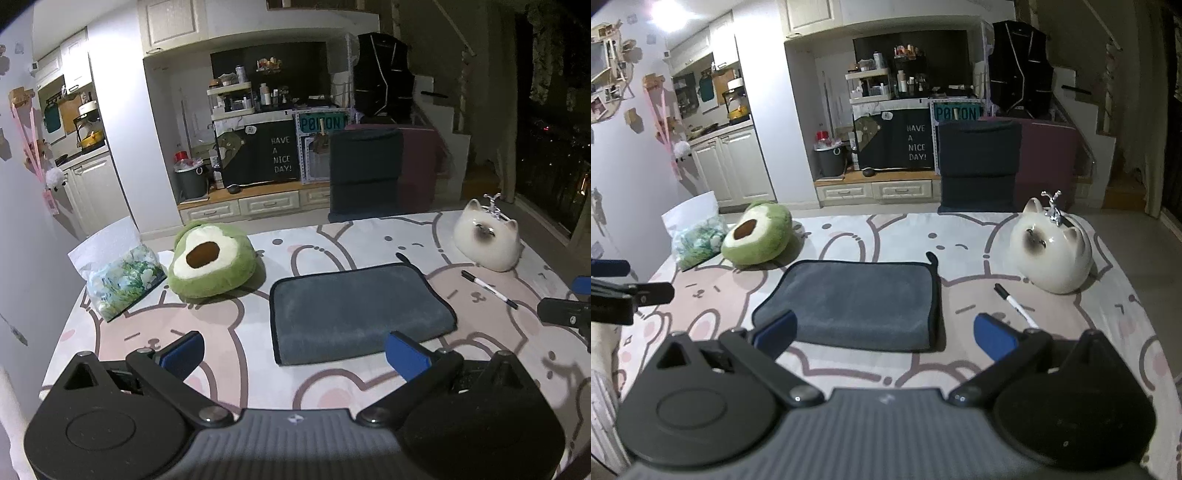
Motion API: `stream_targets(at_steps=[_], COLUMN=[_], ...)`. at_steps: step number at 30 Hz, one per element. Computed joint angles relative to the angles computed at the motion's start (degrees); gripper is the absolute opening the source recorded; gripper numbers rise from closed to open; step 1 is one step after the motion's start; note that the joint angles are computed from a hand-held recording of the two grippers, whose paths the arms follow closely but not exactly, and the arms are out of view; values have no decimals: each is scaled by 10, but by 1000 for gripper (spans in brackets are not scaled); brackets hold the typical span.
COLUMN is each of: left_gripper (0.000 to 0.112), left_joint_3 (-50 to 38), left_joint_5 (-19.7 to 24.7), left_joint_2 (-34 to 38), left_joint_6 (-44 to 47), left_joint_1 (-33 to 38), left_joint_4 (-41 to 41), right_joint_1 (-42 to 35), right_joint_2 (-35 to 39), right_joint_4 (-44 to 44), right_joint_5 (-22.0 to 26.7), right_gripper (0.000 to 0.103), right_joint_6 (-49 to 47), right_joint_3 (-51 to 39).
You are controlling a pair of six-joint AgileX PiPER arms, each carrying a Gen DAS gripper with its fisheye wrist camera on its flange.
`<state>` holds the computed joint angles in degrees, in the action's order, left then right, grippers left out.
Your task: Fold towel
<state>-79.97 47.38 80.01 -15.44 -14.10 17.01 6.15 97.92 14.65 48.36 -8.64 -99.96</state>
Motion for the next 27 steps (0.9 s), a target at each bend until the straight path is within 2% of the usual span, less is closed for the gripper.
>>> stream_targets(at_steps=[8, 14, 22, 27], left_gripper=[103, 103, 103, 103], left_joint_3=[90, 137, 184, 206], left_joint_5=[-6, -6, -3, -1], left_joint_2=[-84, -128, -171, -192], left_joint_6=[-57, -82, -120, -123], left_joint_1=[-50, -68, -84, -85], left_joint_4=[47, 50, 74, 70], right_joint_1=[15, 33, 60, 56], right_joint_2=[-97, -151, -200, -217], right_joint_4=[-18, -47, -89, -69], right_joint_5=[-42, -65, -74, -71], right_gripper=[103, 103, 103, 103], right_joint_6=[4, 22, 50, 43], right_joint_3=[123, 189, 237, 253])
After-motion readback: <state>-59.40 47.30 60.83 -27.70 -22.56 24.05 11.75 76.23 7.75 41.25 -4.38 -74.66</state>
